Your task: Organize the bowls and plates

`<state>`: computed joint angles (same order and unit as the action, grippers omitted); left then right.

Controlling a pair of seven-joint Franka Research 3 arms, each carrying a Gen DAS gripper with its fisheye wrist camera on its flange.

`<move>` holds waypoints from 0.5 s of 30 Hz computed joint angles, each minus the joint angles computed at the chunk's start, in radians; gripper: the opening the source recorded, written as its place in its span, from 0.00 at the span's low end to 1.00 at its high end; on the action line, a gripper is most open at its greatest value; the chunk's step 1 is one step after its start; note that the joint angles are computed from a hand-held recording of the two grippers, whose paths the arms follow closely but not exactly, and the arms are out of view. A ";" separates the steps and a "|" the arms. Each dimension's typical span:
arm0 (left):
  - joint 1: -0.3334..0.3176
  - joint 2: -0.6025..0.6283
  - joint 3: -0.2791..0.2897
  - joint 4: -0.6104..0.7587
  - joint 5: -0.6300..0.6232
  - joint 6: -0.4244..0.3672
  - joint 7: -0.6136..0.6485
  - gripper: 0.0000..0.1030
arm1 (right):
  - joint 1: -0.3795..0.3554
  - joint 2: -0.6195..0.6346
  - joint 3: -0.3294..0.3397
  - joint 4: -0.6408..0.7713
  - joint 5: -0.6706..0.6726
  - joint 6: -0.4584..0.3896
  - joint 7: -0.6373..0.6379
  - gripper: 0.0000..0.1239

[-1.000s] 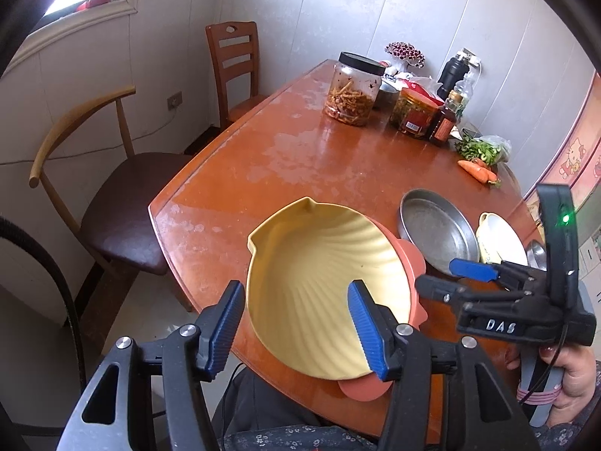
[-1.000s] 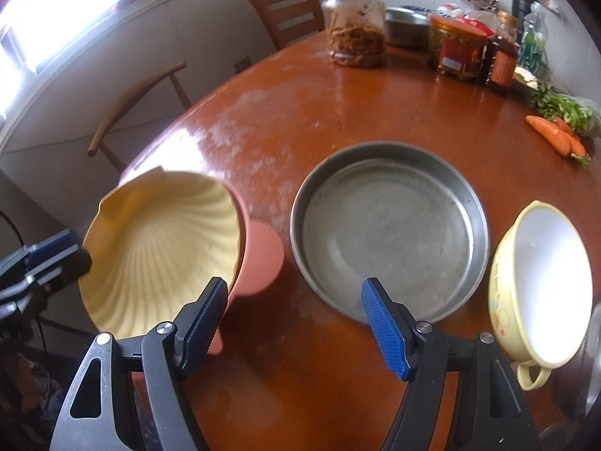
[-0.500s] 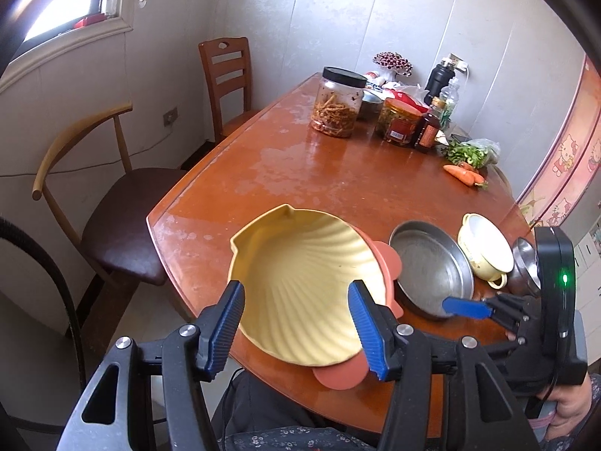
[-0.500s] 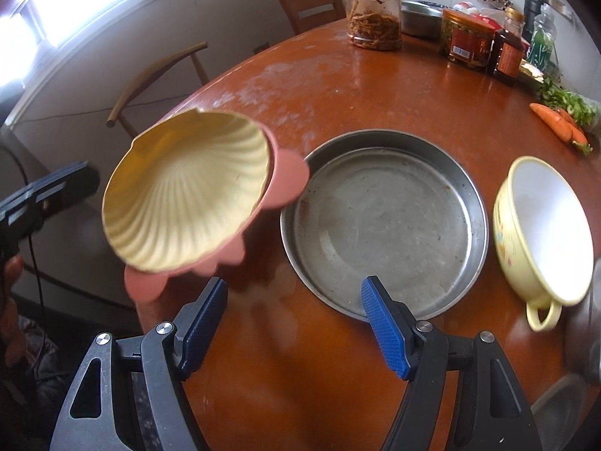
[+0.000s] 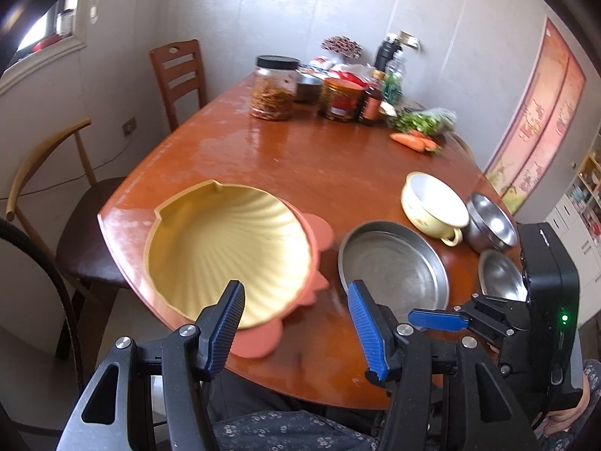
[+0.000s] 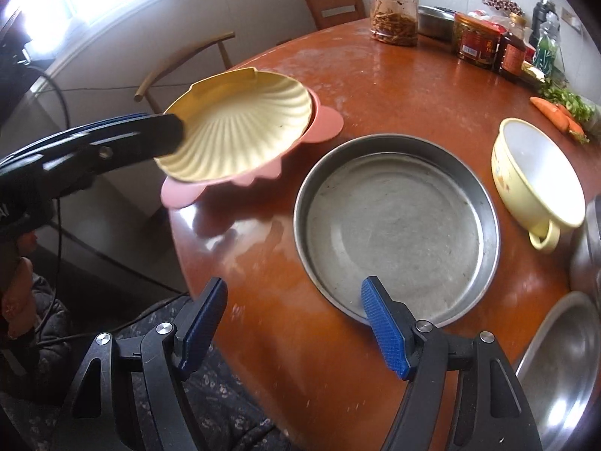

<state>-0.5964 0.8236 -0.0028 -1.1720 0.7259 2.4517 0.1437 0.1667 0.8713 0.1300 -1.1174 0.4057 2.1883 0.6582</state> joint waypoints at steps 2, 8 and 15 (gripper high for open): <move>-0.001 0.029 -0.012 0.042 -0.015 -0.014 0.027 0.55 | -0.010 -0.026 0.004 -0.045 0.008 0.016 -0.022 0.61; -0.023 0.094 -0.014 0.145 -0.055 -0.063 0.078 0.55 | -0.044 -0.103 0.016 -0.166 0.064 0.131 -0.089 0.61; -0.026 0.204 -0.026 0.308 -0.132 -0.098 0.132 0.55 | -0.046 -0.027 -0.014 -0.035 0.060 0.210 0.000 0.61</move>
